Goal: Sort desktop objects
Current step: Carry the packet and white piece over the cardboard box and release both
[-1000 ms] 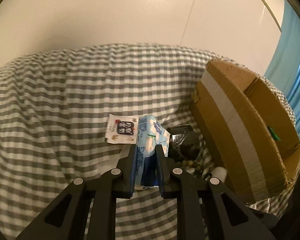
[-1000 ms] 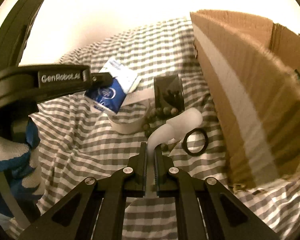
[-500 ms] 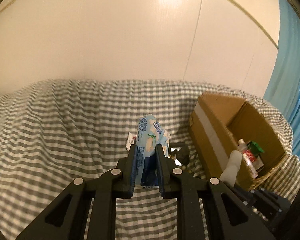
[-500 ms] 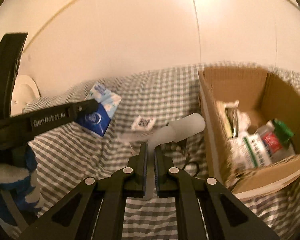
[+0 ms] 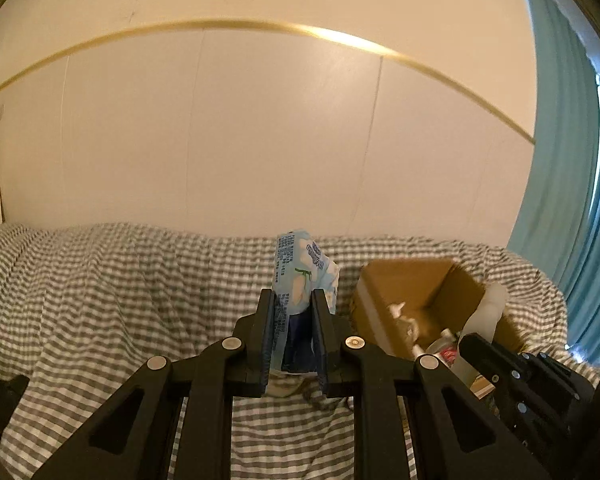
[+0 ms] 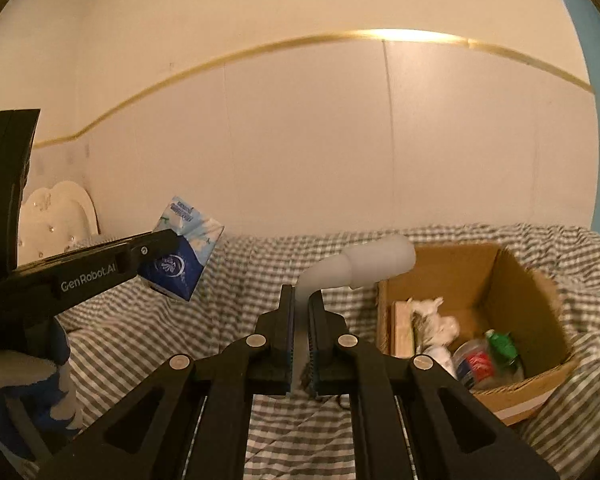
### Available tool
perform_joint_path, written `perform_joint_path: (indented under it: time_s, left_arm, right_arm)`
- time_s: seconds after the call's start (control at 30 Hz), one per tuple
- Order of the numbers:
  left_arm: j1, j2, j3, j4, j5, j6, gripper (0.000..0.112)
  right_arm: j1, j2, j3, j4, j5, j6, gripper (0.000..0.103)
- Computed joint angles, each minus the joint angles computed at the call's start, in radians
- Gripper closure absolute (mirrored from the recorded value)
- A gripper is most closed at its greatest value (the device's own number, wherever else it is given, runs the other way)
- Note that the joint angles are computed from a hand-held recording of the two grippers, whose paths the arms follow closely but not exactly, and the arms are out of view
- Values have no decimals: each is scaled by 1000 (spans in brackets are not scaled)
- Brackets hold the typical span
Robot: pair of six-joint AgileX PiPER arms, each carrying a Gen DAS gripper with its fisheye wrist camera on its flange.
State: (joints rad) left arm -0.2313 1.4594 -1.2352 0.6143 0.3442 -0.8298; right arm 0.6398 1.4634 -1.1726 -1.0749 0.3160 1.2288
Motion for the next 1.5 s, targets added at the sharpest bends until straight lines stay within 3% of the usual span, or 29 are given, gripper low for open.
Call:
perform_joint_path:
  time_s: [0.23,0.47,0.77,1.07,1.27,1.5]
  left_arm:
    - [-97,2,-76,91,48,-77,95]
    - [-180,120,-234,75,73,-52,95]
    - [-236,333,-468,-91,119,108,95]
    - [-233,646,-863,-327,281,333,95]
    - [-215,840,-1116,-431,405,410,95]
    - [-202,973,-1285,-479,495,449,94]
  right_arm:
    - [-65,-91,10,98,-5,-140,98]
    - [-215,-143,8,368,-45,-467,98]
    - [-414,-86,-48,900,-52,-1021,98]
    - [-528,84,-166,1213,-13,-1375,97]
    - [-554,202,-247,1238,26,-1411,97]
    - [-570,303,-323,1242,88,-1418,94]
